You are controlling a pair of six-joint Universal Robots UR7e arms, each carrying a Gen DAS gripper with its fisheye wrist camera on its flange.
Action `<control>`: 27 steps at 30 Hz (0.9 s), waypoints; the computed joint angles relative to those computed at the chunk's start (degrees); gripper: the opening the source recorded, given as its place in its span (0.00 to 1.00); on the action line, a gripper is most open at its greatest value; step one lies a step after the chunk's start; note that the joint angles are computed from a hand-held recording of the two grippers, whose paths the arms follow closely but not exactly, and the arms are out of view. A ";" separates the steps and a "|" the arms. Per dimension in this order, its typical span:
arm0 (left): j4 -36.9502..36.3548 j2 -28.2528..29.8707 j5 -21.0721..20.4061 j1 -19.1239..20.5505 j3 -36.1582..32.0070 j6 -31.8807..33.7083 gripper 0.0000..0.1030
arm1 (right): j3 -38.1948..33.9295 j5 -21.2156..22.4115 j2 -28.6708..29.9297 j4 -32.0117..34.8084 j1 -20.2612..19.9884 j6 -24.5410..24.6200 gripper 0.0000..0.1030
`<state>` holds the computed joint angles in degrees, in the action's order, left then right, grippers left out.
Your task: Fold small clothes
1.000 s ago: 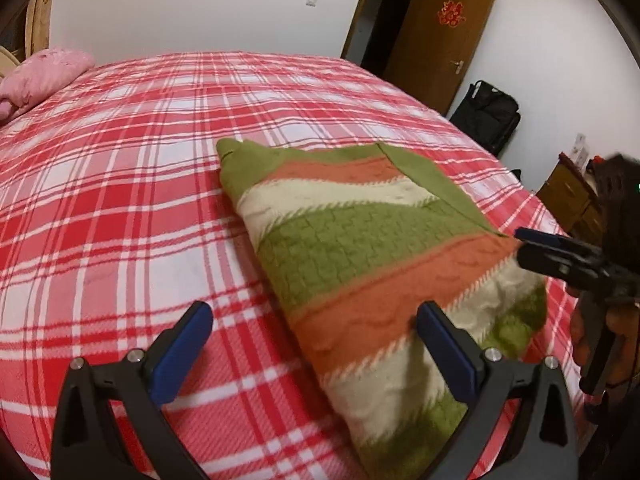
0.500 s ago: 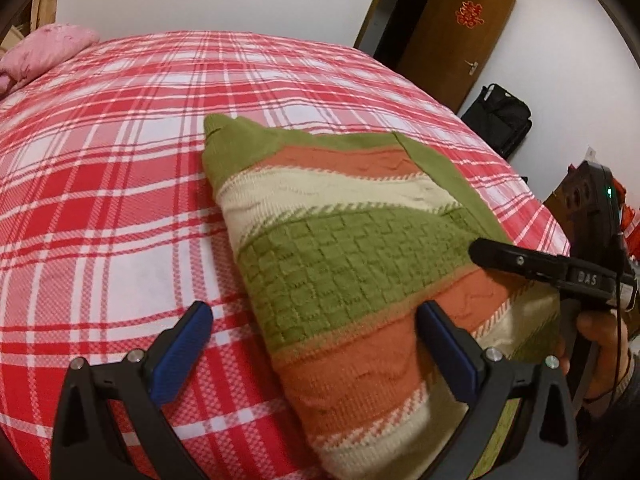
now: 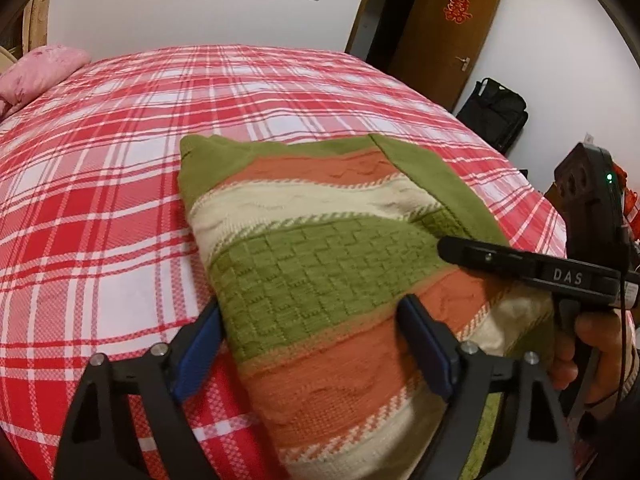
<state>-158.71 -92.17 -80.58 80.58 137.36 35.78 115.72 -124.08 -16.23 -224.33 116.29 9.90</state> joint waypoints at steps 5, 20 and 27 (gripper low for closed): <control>-2.34 -1.14 0.87 -1.41 1.93 2.88 0.66 | -0.92 -1.56 0.48 0.39 0.98 -0.85 0.36; 3.00 -13.77 -1.33 -1.98 2.66 5.41 0.34 | -4.32 -2.81 1.90 0.20 7.49 -1.51 0.28; 8.19 -20.03 -0.80 3.34 -1.62 6.66 0.34 | -13.10 1.48 5.06 7.97 11.33 -1.40 0.28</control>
<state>-150.52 -112.20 -81.38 83.92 135.75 42.44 102.62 -122.60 -11.16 -216.35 127.63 8.51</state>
